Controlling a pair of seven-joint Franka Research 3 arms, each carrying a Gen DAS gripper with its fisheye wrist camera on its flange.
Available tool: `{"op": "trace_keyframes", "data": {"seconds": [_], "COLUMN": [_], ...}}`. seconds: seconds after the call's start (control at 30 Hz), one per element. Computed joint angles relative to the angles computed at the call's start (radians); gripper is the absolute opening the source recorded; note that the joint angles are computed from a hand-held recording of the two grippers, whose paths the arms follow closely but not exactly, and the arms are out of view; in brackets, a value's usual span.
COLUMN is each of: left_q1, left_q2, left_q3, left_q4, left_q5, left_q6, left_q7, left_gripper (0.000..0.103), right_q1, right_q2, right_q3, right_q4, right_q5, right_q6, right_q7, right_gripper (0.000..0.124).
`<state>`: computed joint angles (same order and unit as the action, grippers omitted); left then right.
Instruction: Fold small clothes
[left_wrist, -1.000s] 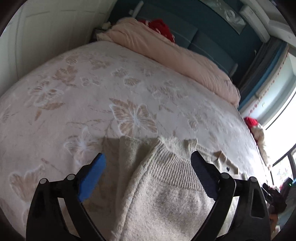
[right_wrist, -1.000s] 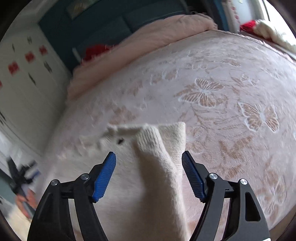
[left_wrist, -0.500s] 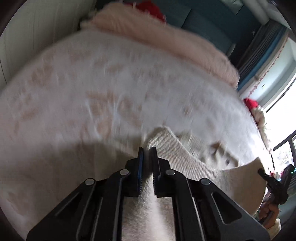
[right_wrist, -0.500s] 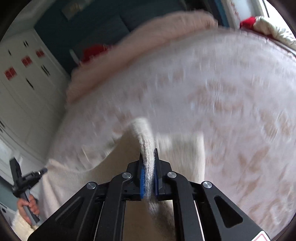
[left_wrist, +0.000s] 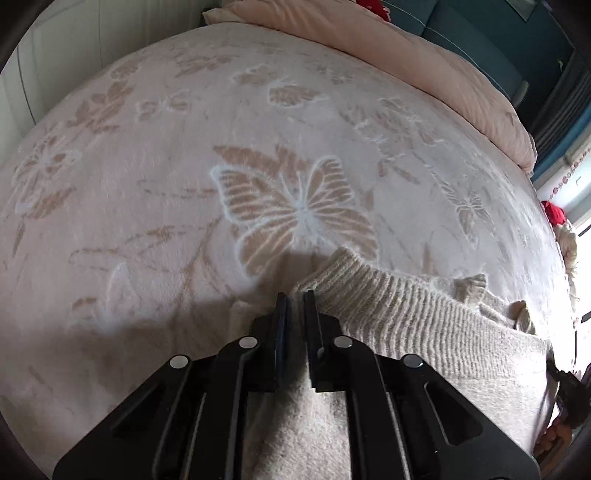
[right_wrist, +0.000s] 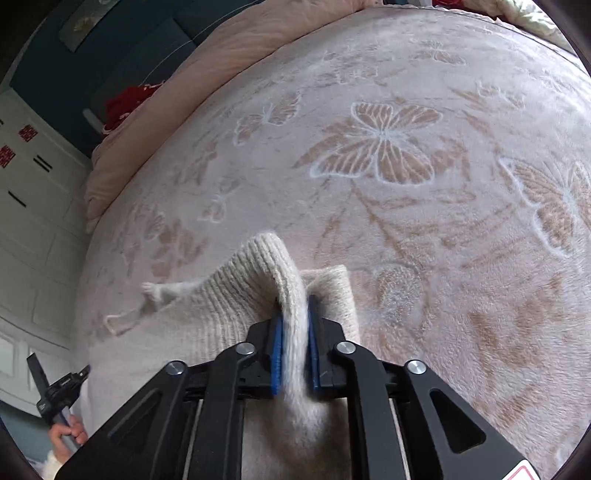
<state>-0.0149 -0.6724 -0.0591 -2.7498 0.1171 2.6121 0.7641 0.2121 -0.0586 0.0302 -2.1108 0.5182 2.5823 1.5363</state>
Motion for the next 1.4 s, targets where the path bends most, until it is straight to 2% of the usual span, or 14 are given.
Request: {"op": "trace_keyframes", "data": {"seconds": [0.17, 0.37, 0.47, 0.57, 0.67, 0.77, 0.83, 0.97, 1.03, 1.07, 1.13, 1.17, 1.3, 1.4], "left_q1": [0.028, -0.160, -0.206, -0.142, -0.173, -0.170, -0.108, -0.065, -0.098, -0.118, -0.143, -0.128, -0.047, -0.008], "left_q2": [-0.131, -0.123, -0.005, 0.043, 0.065, -0.016, -0.070, -0.005, 0.054, 0.081, 0.103, 0.103, 0.104, 0.193], "left_q3": [-0.090, -0.078, -0.094, -0.149, -0.082, -0.023, -0.028, 0.039, 0.105, 0.130, 0.138, 0.117, 0.040, 0.022], "left_q4": [0.049, 0.030, 0.038, 0.033, 0.068, 0.047, 0.039, 0.085, 0.095, 0.093, 0.096, 0.101, 0.145, 0.208], "left_q5": [0.088, -0.019, -0.044, 0.059, 0.039, -0.005, 0.026, 0.004, -0.083, -0.129, -0.179, -0.180, -0.117, -0.084], "left_q6": [-0.138, -0.007, -0.001, 0.049, 0.022, 0.046, 0.033, -0.053, -0.058, -0.038, 0.005, 0.017, 0.049, -0.021], "left_q7": [-0.068, -0.141, -0.151, -0.169, -0.107, -0.068, -0.063, -0.004, 0.062, 0.108, 0.192, 0.198, 0.159, 0.134], "left_gripper": [0.032, 0.040, 0.040, 0.042, 0.041, 0.042, 0.057, 0.083, 0.077, 0.048, 0.017, 0.011, 0.010, 0.013], "right_q1": [0.015, 0.245, 0.264, 0.262, 0.242, 0.206, 0.147, 0.039, 0.032, 0.032, 0.012, 0.028, 0.047, 0.053], "right_q2": [-0.140, -0.148, -0.078, -0.014, 0.005, -0.073, -0.099, -0.007, 0.065, 0.096, 0.133, 0.131, 0.095, 0.202], "right_q3": [0.037, 0.045, 0.098, 0.123, 0.103, 0.082, 0.077, 0.079, 0.054, 0.045, 0.054, 0.039, 0.036, 0.018], "right_q4": [-0.078, -0.089, -0.062, -0.043, 0.028, -0.007, -0.024, 0.068, 0.134, 0.157, 0.187, 0.188, 0.169, 0.267], "right_q5": [-0.179, 0.171, 0.126, 0.056, 0.100, 0.081, -0.070, -0.414, -0.450, -0.424, -0.259, -0.237, -0.221, -0.349], "right_q6": [0.118, 0.042, -0.006, 0.044, -0.060, -0.007, 0.049, -0.004, -0.063, -0.083, -0.103, -0.086, 0.080, -0.037], "right_q7": [0.092, -0.221, -0.217, -0.201, -0.193, -0.204, -0.126, 0.129, 0.172, 0.171, 0.075, 0.066, 0.080, 0.178], "right_gripper": [0.038, 0.026, 0.025, 0.022, 0.022, 0.037, 0.061, 0.065, 0.065, 0.061, 0.008, 0.008, 0.007, 0.009]}}
